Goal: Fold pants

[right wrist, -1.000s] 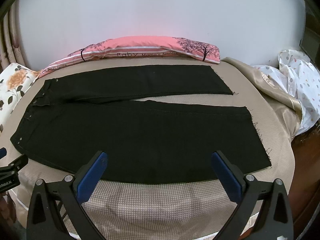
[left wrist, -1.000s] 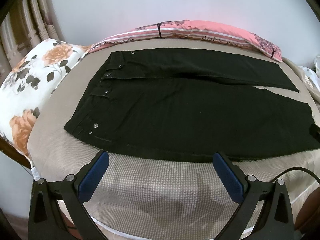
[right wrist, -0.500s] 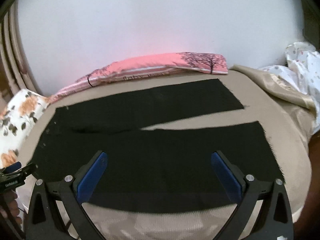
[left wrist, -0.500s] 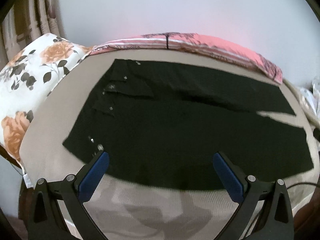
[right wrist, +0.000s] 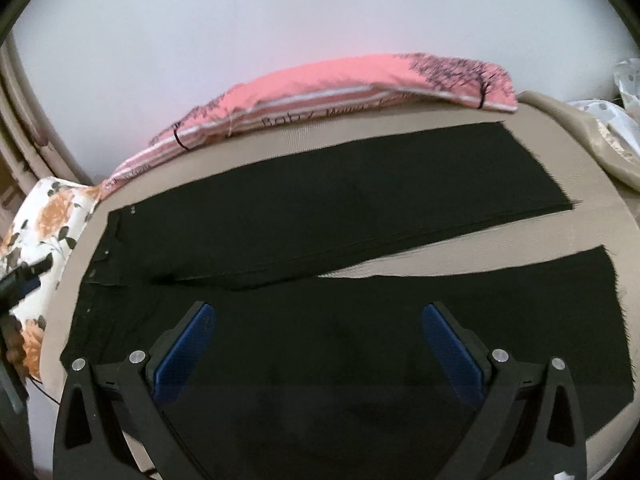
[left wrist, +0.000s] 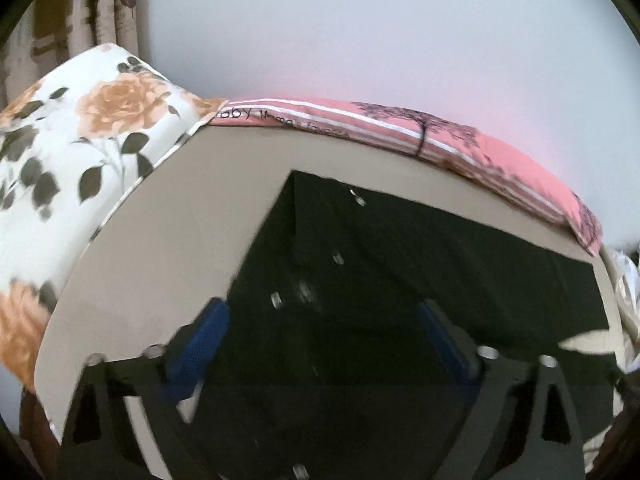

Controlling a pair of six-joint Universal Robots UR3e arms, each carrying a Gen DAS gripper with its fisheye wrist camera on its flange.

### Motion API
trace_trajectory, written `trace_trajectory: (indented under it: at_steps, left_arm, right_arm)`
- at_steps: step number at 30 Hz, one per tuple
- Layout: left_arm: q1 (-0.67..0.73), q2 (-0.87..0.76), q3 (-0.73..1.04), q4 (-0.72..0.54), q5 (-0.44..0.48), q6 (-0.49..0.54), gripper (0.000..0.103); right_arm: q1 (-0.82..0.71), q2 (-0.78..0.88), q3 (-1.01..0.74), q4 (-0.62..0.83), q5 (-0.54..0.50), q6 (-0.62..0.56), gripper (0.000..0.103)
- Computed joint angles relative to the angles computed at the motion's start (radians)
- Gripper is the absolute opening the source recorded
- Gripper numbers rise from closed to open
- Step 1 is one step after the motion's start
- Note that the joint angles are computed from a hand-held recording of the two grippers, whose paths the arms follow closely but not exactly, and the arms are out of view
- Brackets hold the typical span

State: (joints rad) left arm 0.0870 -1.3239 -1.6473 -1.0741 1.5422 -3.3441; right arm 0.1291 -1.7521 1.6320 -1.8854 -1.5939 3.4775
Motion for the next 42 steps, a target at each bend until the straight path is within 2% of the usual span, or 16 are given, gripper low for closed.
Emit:
trace_trajectory:
  at_steps: [2,6,7,10,15,18,22,25,29,33,36,42]
  left_arm:
    - [0.082,-0.067,0.038,0.000,-0.093,0.040,0.079]
    - [0.272,-0.232,0.141,-0.081,-0.442,0.153,0.075]
    - [0.300,-0.273,0.168,-0.106,-0.504,0.176,0.075]
    - [0.349,-0.400,0.236,-0.117,-0.614,0.181,0.070]
    - [0.363,-0.563,0.349,-0.132,-0.638,0.193,0.059]
    - [0.368,-0.613,0.369,-0.140,-0.685,0.236,0.048]
    - [0.358,-0.679,0.436,-0.164,-0.686,0.265,0.036]
    - [0.368,-0.701,0.457,-0.195,-0.741,0.287,0.027]
    - [0.369,-0.737,0.534,-0.289,-0.801,0.367,0.026]
    - [0.332,-0.842,0.716,-0.400,-0.779,0.419,0.026]
    - [0.315,-0.930,0.843,-0.460,-0.775,0.417,0.026]
    - [0.280,-1.071,1.041,-0.502,-0.774,0.386,0.026]
  right_arm:
    - [0.012,0.062,-0.012,-0.018,0.004,0.013,0.103]
    - [0.044,0.166,-0.031,-0.074,-0.016,0.019,0.103]
    - [0.050,0.190,-0.038,-0.089,-0.021,0.017,0.103]
    - [0.058,0.267,-0.067,-0.112,-0.010,0.021,0.103]
    - [0.068,0.369,-0.116,-0.141,-0.022,0.012,0.103]
    - [0.066,0.426,-0.151,-0.161,-0.024,0.004,0.103]
    - [0.063,0.491,-0.200,-0.180,-0.022,-0.003,0.103]
    - [0.068,0.533,-0.230,-0.194,-0.023,-0.007,0.103]
    - [0.080,0.579,-0.257,-0.213,-0.031,-0.025,0.103]
    - [0.088,0.609,-0.278,-0.230,-0.035,-0.040,0.103]
    - [0.091,0.630,-0.303,-0.230,-0.029,-0.047,0.103]
    - [0.093,0.645,-0.313,-0.248,-0.027,-0.064,0.103]
